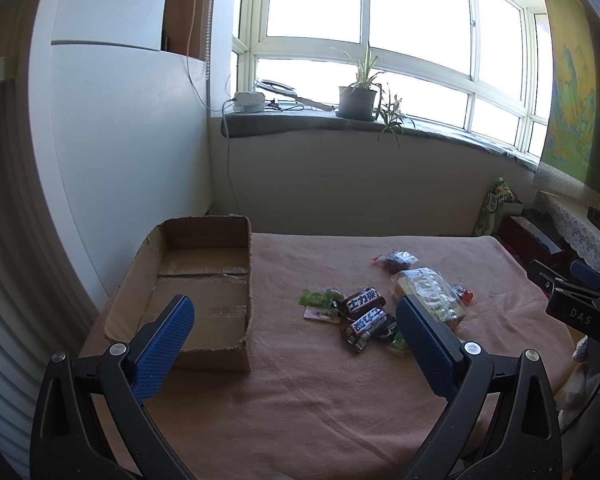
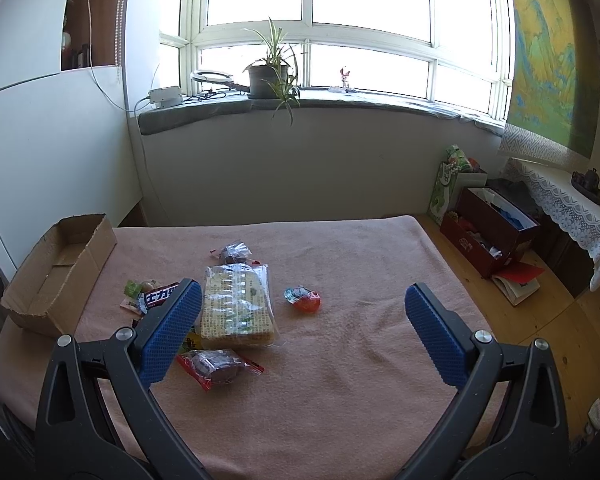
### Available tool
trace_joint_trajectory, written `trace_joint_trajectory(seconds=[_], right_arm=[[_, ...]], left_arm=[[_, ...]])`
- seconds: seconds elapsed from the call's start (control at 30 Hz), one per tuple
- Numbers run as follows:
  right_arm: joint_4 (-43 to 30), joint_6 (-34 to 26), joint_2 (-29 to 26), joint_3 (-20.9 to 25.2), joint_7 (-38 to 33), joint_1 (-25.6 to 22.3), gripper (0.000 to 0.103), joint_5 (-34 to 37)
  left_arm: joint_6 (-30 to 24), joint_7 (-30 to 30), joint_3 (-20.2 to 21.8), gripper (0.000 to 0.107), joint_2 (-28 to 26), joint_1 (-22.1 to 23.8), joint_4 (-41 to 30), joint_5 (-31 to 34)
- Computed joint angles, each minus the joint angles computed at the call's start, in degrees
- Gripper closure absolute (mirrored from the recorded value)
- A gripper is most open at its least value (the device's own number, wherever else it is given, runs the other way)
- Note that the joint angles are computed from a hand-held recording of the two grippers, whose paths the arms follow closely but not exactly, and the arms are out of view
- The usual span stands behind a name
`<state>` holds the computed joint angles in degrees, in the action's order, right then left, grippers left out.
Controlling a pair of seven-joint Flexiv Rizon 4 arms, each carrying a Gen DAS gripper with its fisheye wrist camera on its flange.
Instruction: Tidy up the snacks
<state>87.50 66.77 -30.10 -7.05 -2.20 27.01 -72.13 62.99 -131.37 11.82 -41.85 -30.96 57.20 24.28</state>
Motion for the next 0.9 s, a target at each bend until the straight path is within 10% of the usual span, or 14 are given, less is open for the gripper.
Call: trace_joint_trajectory(seconds=[0.53, 0.9], right_arm=[[0.1, 0.8, -0.6, 0.0, -1.8, -0.4, 0.000, 2.4], [-1.6, 10.2, -4.6, 3.4, -13.8, -4.1, 0.000, 17.3]], left_arm=[[-0.8, 3.3, -2.0, 0.006, -2.0, 1.3, -1.6, -3.1], [-2.0, 11.0, -7.2, 0.006, -7.5, 4.1, -6.0, -11.4]])
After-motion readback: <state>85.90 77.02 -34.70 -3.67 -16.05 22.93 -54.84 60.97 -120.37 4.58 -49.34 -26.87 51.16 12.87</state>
